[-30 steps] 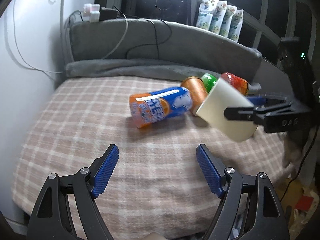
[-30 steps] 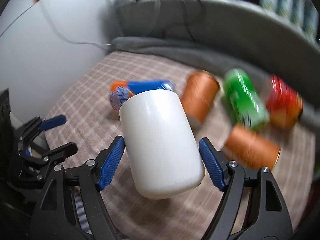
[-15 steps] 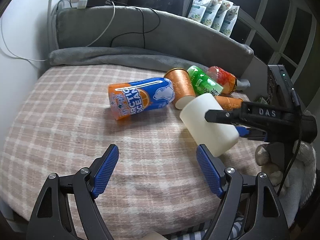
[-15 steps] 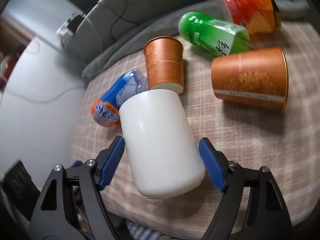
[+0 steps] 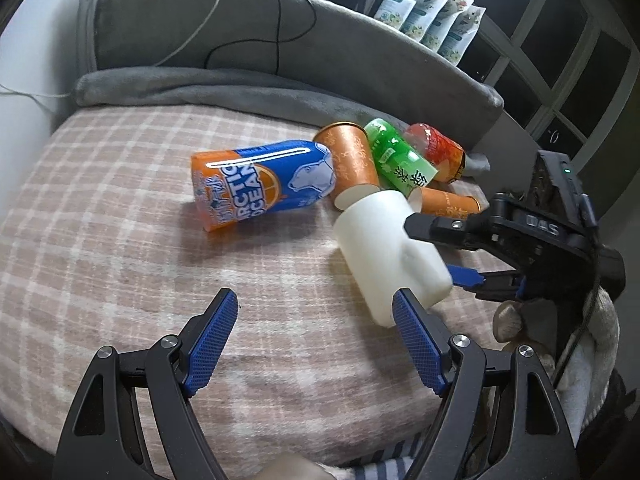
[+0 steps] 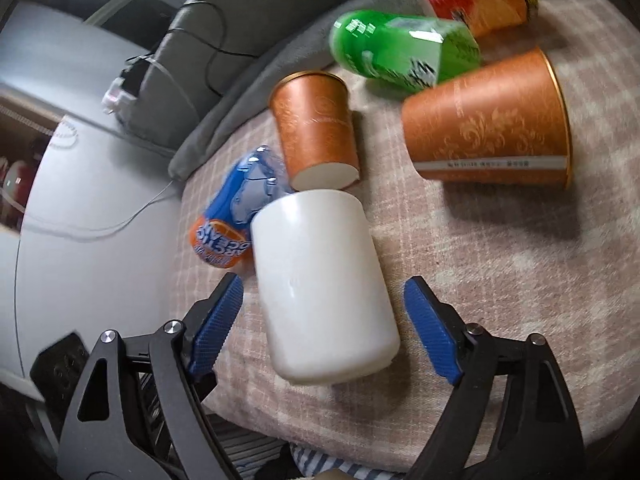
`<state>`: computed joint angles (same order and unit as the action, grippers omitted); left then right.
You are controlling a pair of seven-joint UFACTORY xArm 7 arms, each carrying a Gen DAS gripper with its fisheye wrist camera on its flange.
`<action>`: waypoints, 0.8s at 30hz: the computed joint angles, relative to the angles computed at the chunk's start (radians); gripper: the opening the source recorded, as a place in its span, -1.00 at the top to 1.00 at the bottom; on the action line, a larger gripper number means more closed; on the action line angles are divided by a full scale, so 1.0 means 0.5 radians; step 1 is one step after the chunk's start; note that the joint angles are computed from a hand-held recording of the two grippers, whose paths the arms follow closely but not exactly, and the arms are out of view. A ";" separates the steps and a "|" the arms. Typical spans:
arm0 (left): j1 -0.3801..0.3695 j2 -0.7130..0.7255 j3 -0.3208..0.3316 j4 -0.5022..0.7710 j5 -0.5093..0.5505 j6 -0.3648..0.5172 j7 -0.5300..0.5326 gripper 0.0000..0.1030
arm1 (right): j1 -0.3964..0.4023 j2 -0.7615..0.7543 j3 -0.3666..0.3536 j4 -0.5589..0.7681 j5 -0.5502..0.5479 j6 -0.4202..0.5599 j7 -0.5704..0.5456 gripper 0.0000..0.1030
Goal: Flip cup upright
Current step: 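Lower the white cup onto the table with the right tool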
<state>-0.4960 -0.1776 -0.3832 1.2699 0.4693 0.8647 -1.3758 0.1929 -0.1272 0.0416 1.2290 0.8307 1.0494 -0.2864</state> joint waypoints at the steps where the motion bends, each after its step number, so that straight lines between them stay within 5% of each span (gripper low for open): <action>1: -0.001 0.006 0.006 0.002 -0.018 -0.015 0.003 -0.55 | -0.002 -0.022 -0.005 -0.007 0.003 -0.006 -0.035 -0.66; 11: 0.015 0.060 0.170 -0.081 -0.609 -0.524 0.154 -0.55 | -0.008 -0.385 -0.126 -0.244 -0.062 -0.151 -0.175 -0.66; 24: 0.018 0.306 0.260 0.070 -1.035 -0.637 0.366 -0.55 | -0.081 -0.588 -0.318 -0.419 -0.101 -0.067 -0.248 -0.66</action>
<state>-0.4870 -0.0247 -0.2533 1.3048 -0.0484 0.5461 -1.1929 0.1523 -0.4211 -0.1173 1.0196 0.7802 1.0157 -0.4103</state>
